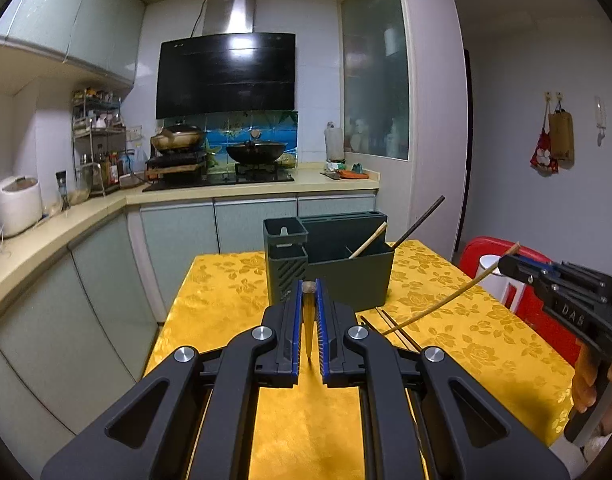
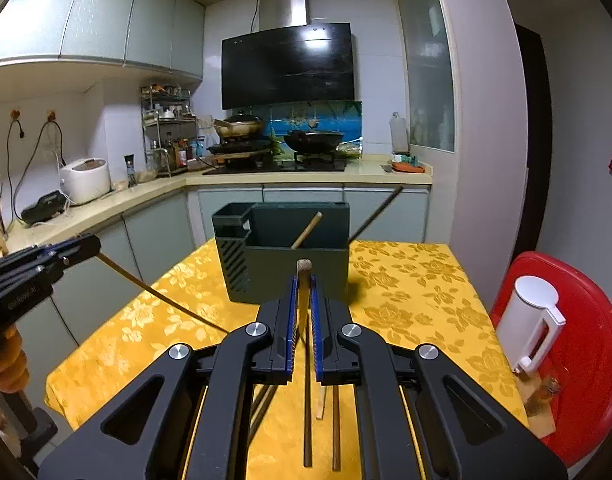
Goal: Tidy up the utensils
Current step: 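Lift both held chopsticks and carry them over the green caddy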
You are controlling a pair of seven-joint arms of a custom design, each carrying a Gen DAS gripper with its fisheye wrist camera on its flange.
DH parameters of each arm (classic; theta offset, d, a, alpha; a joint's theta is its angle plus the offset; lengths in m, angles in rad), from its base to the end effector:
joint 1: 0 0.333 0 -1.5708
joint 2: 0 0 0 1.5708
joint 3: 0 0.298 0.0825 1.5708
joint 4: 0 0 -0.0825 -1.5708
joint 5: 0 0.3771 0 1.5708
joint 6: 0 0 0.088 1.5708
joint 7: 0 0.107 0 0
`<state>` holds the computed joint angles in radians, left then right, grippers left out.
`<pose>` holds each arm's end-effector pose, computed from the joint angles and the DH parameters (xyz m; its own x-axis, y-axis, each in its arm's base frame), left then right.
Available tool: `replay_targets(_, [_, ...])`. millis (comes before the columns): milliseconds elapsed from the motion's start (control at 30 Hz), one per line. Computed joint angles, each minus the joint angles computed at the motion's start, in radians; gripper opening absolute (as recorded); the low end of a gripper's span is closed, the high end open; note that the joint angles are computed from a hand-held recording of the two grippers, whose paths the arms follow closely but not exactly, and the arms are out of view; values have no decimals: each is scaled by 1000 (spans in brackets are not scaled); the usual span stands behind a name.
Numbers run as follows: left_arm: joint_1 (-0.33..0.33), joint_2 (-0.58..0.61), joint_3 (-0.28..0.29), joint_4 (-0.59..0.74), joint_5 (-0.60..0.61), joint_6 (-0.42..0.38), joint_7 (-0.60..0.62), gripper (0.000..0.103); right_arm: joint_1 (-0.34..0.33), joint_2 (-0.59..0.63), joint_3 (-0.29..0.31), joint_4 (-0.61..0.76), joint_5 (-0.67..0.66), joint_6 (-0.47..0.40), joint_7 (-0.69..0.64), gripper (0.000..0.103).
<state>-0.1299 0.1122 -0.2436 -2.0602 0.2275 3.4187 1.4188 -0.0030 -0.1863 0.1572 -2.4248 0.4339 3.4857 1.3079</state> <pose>0.5516 -0.2373 0.5239 -0.4367 -0.8994 -0.0167 -0.2808 0.1539 -0.9474 0.4972 0.0306 0.5134 -0.0328 -0.9976 -0.0614 -0.3389 0.0688 -0.9383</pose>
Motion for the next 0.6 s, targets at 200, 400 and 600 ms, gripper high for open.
replay_targets(200, [-75, 39, 52, 88, -76, -34, 105, 6, 67, 36, -116, 62, -135, -37, 106, 7])
replay_targets(400, [-7, 91, -24, 191, -64, -79, 129, 6, 106, 72, -197, 128, -283, -79, 224, 7])
replay_targets(600, [28, 134, -72, 278, -77, -121, 175, 6, 277, 102, -431, 203, -544, -122, 439, 7])
